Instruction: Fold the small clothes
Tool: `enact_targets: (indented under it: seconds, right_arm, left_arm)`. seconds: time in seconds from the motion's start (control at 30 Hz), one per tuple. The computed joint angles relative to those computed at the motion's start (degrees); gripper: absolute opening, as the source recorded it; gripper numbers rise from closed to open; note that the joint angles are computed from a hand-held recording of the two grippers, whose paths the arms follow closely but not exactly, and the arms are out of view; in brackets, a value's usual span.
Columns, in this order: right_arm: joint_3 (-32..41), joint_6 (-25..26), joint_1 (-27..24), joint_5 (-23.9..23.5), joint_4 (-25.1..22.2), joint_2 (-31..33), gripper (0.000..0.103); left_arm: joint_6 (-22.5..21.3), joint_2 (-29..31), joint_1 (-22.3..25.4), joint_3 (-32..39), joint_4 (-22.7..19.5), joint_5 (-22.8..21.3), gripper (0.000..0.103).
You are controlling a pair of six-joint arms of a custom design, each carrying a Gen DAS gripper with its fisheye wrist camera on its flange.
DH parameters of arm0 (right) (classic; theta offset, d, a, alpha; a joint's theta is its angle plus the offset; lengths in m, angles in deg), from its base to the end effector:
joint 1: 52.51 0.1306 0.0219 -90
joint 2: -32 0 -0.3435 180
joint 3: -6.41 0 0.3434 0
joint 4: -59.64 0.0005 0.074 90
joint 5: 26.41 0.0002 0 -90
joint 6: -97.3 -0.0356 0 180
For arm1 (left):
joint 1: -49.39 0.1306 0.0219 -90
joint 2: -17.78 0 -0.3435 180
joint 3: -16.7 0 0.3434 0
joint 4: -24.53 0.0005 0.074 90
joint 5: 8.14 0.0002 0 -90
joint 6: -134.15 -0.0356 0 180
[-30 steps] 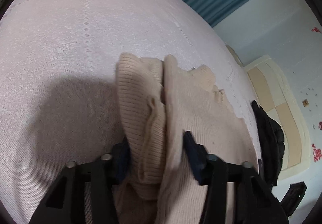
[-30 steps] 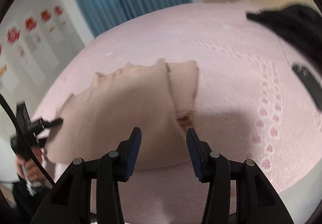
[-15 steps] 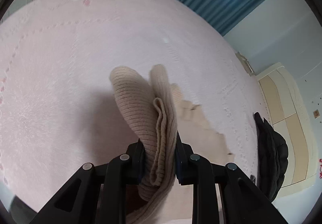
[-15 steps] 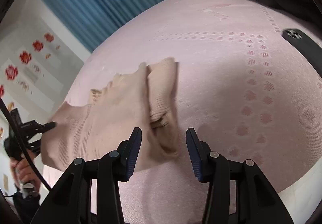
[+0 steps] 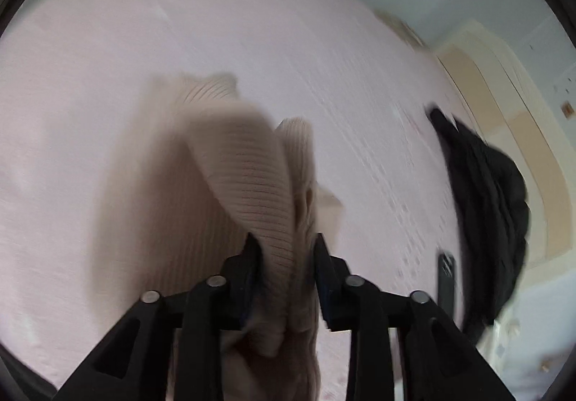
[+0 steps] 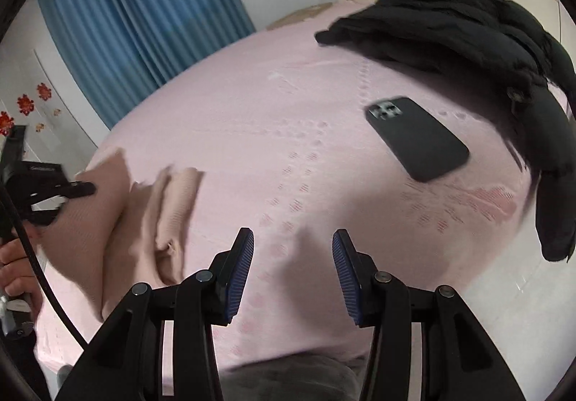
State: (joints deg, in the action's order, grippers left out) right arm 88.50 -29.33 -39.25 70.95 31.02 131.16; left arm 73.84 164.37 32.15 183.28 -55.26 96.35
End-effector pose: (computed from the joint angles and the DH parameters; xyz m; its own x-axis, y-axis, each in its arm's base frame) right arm 0.4694 0.1054 0.2906 -0.6427 0.4565 -0.6153 0.3029 0.8891 0.3432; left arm 0.6521 -0.2122 0.3433 -0.9187 -0.2170 -0.3299 -0.0551 0.8978 -0.4370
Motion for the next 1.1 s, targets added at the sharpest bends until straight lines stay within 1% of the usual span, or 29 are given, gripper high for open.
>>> enact_targets:
  seconds: [0.03, 0.07, 0.1, 0.13, 0.17, 0.2, 0.23, 0.27, 0.3, 0.33, 0.4, 0.47, 0.5, 0.57, 0.6, 0.63, 0.67, 0.73, 0.77, 0.8, 0.83, 0.87, 0.9, 0.93, 0.97, 1.03, 1.07, 1.1]
  right_arm:
    - [-0.2, 0.7, 0.1, 0.0, 0.2, 0.1, 0.046]
    - [-0.1, 1.9, 0.5, 0.5, 0.0, 0.3, 0.046]
    - [0.1, 3.3, 0.4, 0.6, -0.3, 0.5, 0.046]
    - [0.9, 4.1, 0.8, 0.8, -0.5, 1.2, 0.046]
    - [1.2, 4.6, 1.2, 0.7, -0.2, 1.6, 0.046]
    - [1.5, 4.9, 1.4, -0.2, 0.2, 1.9, 0.046]
    - [2.3, 4.9, 1.5, -1.6, 0.5, 2.3, 0.046]
    - [3.4, 4.5, 1.8, -2.0, 0.0, 2.9, 0.046]
    - [4.3, 4.6, 1.9, -3.8, 0.8, 3.5, 0.046]
    - [5.6, 4.6, 2.3, -5.2, 1.2, 4.0, 0.046]
    - [8.4, 4.9, 3.2, -8.6, 1.9, 5.2, 0.046]
    - [11.0, 5.1, 4.4, -10.9, 3.2, 6.5, 0.047]
    - [12.8, 5.2, 5.2, -12.7, 4.6, 7.6, 0.049]
    - [15.9, 5.3, 6.4, -15.3, 5.7, 10.0, 0.05]
    - [18.7, 5.2, 7.1, -16.0, 4.7, 12.1, 0.05]
    - [21.2, 5.2, 7.6, -15.7, 3.0, 14.0, 0.05]
    - [24.6, 5.1, 8.1, -15.0, 0.7, 16.7, 0.05]
    - [29.0, 4.4, 8.7, -14.4, -3.1, 20.3, 0.05]
    - [31.7, 4.1, 8.7, -14.5, -5.8, 22.5, 0.047]
    - [33.7, 3.9, 8.7, -14.9, -7.5, 24.4, 0.041]
    - [34.7, 4.0, 8.7, -15.0, -8.3, 25.4, 0.039]
    - [35.5, 4.1, 8.8, -14.8, -8.9, 26.3, 0.033]
    - [35.9, 4.4, 8.8, -14.8, -9.0, 26.7, 0.021]
    - [35.9, 4.9, 8.8, -15.0, -8.8, 26.8, 0.017]
    - [34.7, 5.1, 8.8, -15.5, -7.4, 26.1, 0.013]
    - [29.3, 4.7, 8.7, -15.6, -1.7, 22.3, 0.01]
    - [24.4, 4.0, 8.3, -16.2, 3.4, 19.0, 0.009]
    - [21.1, 3.3, 8.0, -16.7, 6.7, 16.8, 0.009]
  left_arm:
    - [0.0, 1.3, 0.3, 1.6, -0.9, 3.9, 0.029]
    - [-0.1, 1.0, 0.8, 0.2, 0.1, 9.0, 0.029]
    - [-0.2, -1.1, 1.0, -4.0, 3.1, 10.3, 0.032]
    - [-0.7, -3.6, 1.1, -8.4, 6.3, 10.3, 0.032]
    - [-1.8, -5.6, 1.2, -11.1, 8.2, 9.0, 0.032]
    - [-3.0, -7.8, 1.5, -14.3, 10.3, 7.6, 0.035]
    - [-3.7, -9.2, 1.9, -16.2, 11.4, 6.8, 0.037]
    - [-4.9, -11.9, 2.7, -20.2, 13.5, 5.2, 0.038]
    - [-5.5, -12.7, 3.3, -21.5, 14.4, 4.3, 0.038]
    - [-6.3, -15.4, 4.3, -25.7, 16.5, 2.6, 0.038]
    - [-7.3, -17.9, 5.7, -29.5, 18.6, 0.2, 0.039]
    - [-8.9, -22.4, 7.7, -37.4, 22.5, -1.6, 0.039]
    - [-9.4, -23.3, 8.1, -38.8, 22.8, -2.1, 0.039]
    - [-11.8, -26.3, 10.0, -44.2, 24.1, -1.0, 0.039]
    - [-12.9, -28.1, 11.0, -47.6, 25.3, 0.4, 0.04]
    - [-14.2, -29.3, 11.6, -50.2, 26.1, 1.5, 0.04]
    - [-16.3, -30.8, 12.0, -53.3, 26.9, 2.5, 0.041]
    - [-19.7, -33.6, 12.2, -59.0, 29.3, 3.1, 0.042]
    - [-21.6, -34.8, 11.5, -61.8, 30.6, 2.8, 0.042]
    - [-24.3, -35.7, 10.7, -64.2, 31.7, 2.4, 0.042]
    - [-26.0, -36.2, 10.2, -65.5, 32.3, 2.2, 0.042]
    - [-28.2, -36.7, 9.2, -67.3, 33.4, 1.8, 0.042]
    - [-29.2, -36.8, 8.6, -67.9, 33.8, 1.8, 0.042]
    - [-30.2, -36.6, 7.8, -68.5, 34.4, 2.0, 0.042]
    - [-30.6, -36.4, 7.0, -68.6, 34.9, 1.3, 0.042]
    - [-30.3, -36.4, 6.4, -69.3, 37.5, -0.6, 0.042]
    - [-30.7, -36.6, 6.7, -69.9, 38.2, 0.0, 0.042]
    - [-30.9, -36.5, 7.2, -70.0, 38.1, 1.8, 0.042]
